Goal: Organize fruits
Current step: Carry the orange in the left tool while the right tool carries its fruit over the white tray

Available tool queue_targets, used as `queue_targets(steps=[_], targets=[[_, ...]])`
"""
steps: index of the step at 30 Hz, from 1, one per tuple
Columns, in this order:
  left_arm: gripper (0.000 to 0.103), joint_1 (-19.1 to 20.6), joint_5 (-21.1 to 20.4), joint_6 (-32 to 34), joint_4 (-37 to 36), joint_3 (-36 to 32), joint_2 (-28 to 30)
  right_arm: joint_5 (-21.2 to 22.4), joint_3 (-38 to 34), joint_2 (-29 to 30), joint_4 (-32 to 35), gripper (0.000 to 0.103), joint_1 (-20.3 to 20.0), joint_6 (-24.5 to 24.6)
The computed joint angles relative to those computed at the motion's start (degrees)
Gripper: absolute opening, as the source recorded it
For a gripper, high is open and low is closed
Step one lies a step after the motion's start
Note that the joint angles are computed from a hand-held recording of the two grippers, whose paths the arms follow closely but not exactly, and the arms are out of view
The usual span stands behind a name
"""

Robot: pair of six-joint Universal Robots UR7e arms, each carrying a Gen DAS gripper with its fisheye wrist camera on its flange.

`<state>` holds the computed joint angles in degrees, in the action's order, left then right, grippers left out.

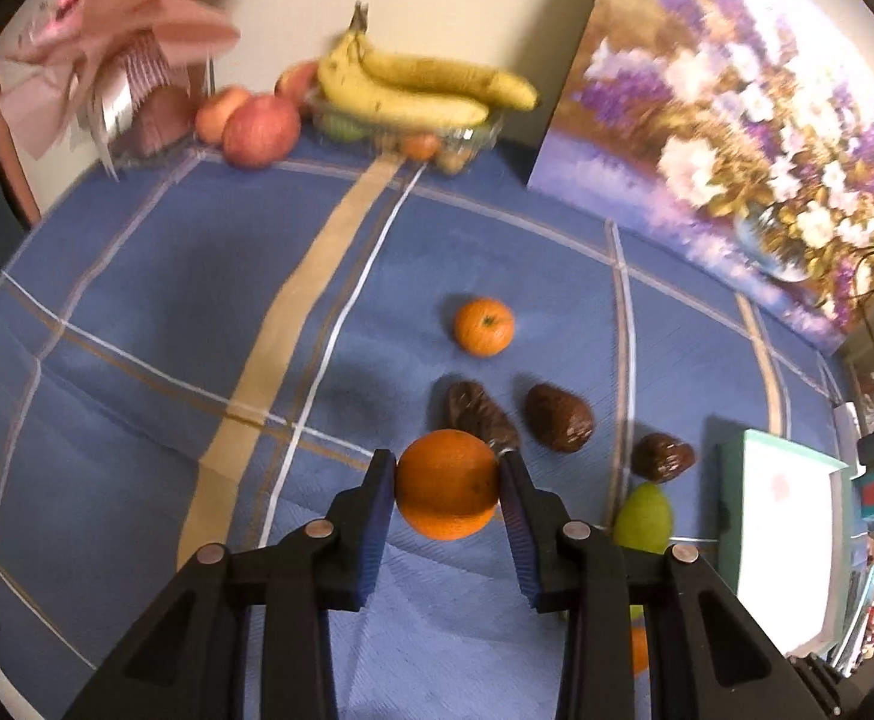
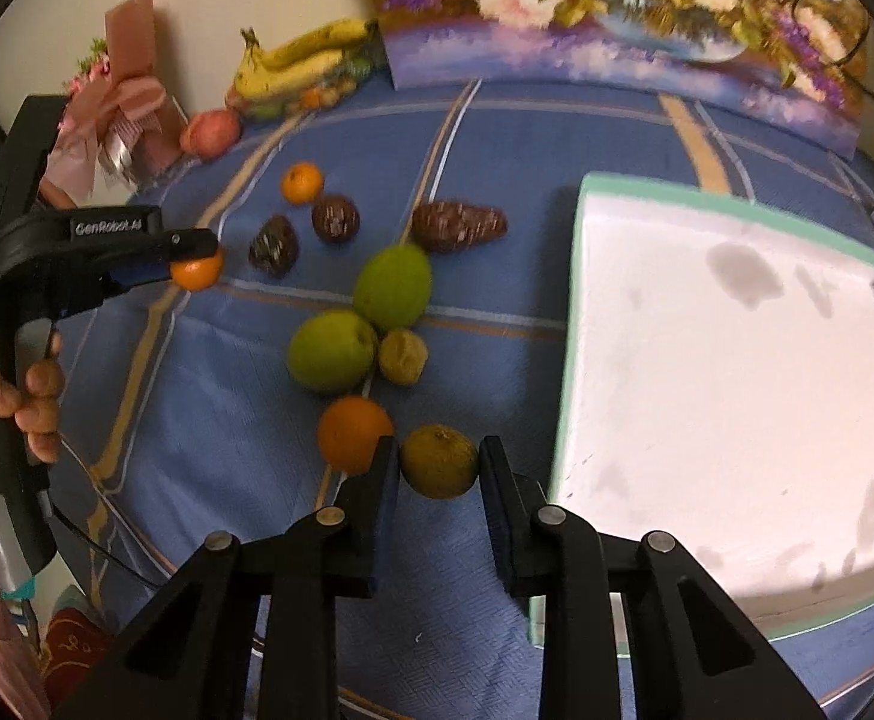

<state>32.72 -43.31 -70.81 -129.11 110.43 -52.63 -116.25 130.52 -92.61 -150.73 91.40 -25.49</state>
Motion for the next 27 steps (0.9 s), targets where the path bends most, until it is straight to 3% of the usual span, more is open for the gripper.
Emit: queue_targets(steps=[6, 13, 27], targets=[[0.037, -1.8, 1.6, 1.2, -0.4, -0.5, -0.2, -0.7, -0.2, -1.3, -2.8, 0.028, 0.1, 0.3], [0.037, -3.3, 0.9, 4.4, -1.0, -3.3, 3.0, -1.8, -1.6, -3.0, -3.2, 0.028, -3.0, 1.2], [0.037, -6.0, -7.3, 19.6, -6.9, -16.1, 16.0, -5.4, -4.7, -6.3, -6.9, 0.028, -10.0, 3.5]])
